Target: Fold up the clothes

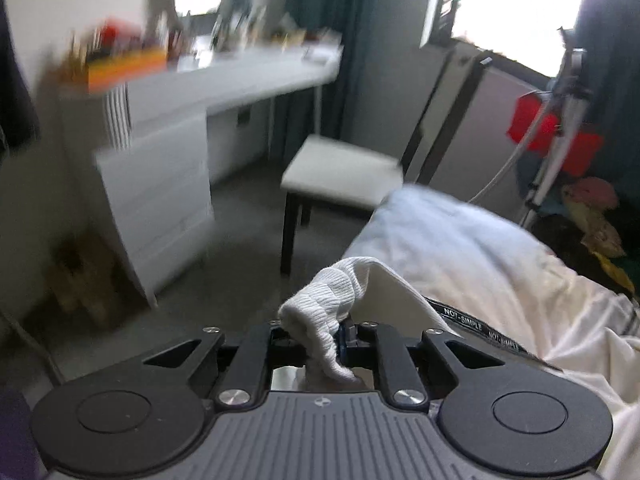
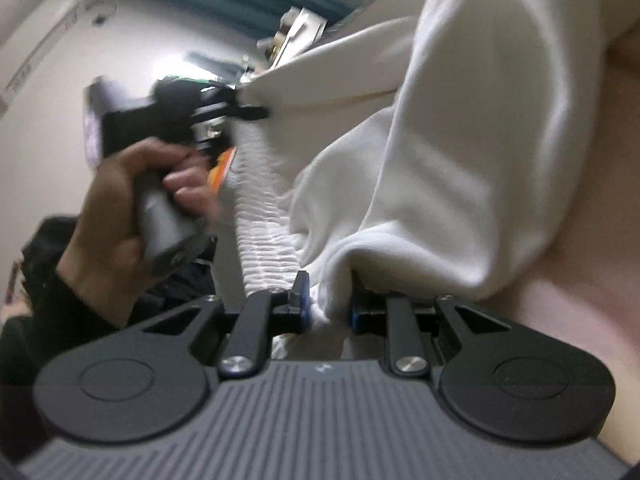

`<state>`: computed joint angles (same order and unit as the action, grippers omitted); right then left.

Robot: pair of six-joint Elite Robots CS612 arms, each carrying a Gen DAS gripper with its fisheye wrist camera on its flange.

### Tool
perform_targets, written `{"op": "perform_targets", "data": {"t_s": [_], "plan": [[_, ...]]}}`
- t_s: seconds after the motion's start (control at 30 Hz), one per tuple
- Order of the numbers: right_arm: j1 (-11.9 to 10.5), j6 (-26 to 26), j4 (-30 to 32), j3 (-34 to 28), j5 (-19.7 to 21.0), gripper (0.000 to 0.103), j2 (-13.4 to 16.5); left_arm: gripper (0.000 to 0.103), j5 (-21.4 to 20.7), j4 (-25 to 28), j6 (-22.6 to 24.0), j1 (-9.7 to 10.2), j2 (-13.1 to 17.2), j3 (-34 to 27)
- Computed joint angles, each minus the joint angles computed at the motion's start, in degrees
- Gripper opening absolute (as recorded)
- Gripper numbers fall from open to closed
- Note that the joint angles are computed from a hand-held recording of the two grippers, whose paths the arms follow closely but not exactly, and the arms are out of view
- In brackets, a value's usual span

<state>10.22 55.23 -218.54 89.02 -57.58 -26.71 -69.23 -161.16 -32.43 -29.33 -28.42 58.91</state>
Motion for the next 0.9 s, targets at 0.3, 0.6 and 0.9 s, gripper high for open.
{"op": "perform_targets", "data": {"t_s": [0.3, 0.6, 0.9], "plan": [[-1.31, -14.22, 8.69, 1.76, 3.86, 0.052, -3.95, 0.060, -0.80, -3.32, 0.77, 0.13, -1.36, 3.30], [-1.29, -26.19, 0.03, 16.18, -6.28, 0.086, -12.62, 0.077, 5.73, -19.11, 2.28, -5.48, -10.87, 20.40], [-3.66, -37.16, -13.67, 29.15, -23.47, 0.086, -19.46, 0.081, 4.85, -34.84, 7.83, -12.84, -17.06, 34.76]]}}
